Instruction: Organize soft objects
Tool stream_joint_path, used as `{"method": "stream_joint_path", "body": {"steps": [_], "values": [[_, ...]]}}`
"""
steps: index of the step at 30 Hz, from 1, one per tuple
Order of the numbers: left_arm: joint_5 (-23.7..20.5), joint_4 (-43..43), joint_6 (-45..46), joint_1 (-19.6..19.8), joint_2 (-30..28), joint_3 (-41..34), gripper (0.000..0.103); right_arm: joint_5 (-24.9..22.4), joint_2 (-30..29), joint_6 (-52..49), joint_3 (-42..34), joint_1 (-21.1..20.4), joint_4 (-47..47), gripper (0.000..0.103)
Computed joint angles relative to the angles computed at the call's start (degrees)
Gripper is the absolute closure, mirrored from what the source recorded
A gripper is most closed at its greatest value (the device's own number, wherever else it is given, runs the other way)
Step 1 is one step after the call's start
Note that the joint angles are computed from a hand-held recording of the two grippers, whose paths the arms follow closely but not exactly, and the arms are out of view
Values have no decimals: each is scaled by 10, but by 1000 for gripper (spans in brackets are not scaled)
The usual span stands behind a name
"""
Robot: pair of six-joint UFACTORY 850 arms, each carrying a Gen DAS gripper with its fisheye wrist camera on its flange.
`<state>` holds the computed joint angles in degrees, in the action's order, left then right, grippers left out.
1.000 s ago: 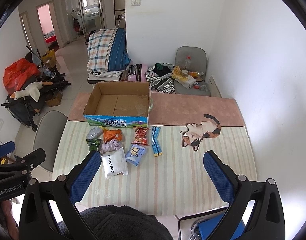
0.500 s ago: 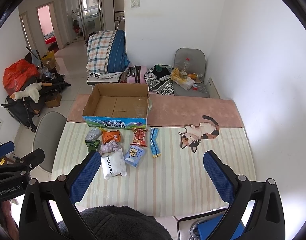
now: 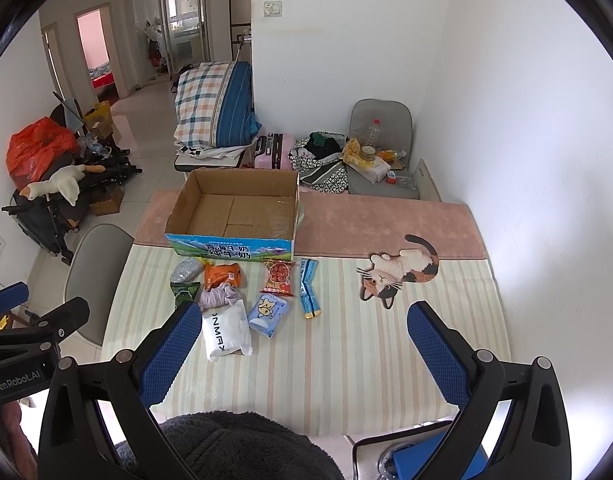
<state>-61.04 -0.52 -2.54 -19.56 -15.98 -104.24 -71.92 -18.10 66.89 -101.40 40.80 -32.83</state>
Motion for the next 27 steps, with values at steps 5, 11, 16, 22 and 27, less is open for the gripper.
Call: {"method": "stream_joint_path", "body": {"steps": [5, 11, 16, 22, 27], "values": [[1, 0, -1, 0, 0, 1, 0, 0, 0, -2, -1, 1, 1, 0], [1, -1, -1, -1, 0, 1, 0, 1, -1, -5, -2, -1, 0, 0], [14, 3, 10, -6, -29, -27, 0, 14, 1, -2, 4, -7, 10, 0], [99, 125, 59, -25, -99, -37, 0, 102, -10, -46, 48, -73, 100, 0], [50, 128, 222, -38, -200, -58, 0, 172, -72, -175, 75, -148, 283, 0]]}}
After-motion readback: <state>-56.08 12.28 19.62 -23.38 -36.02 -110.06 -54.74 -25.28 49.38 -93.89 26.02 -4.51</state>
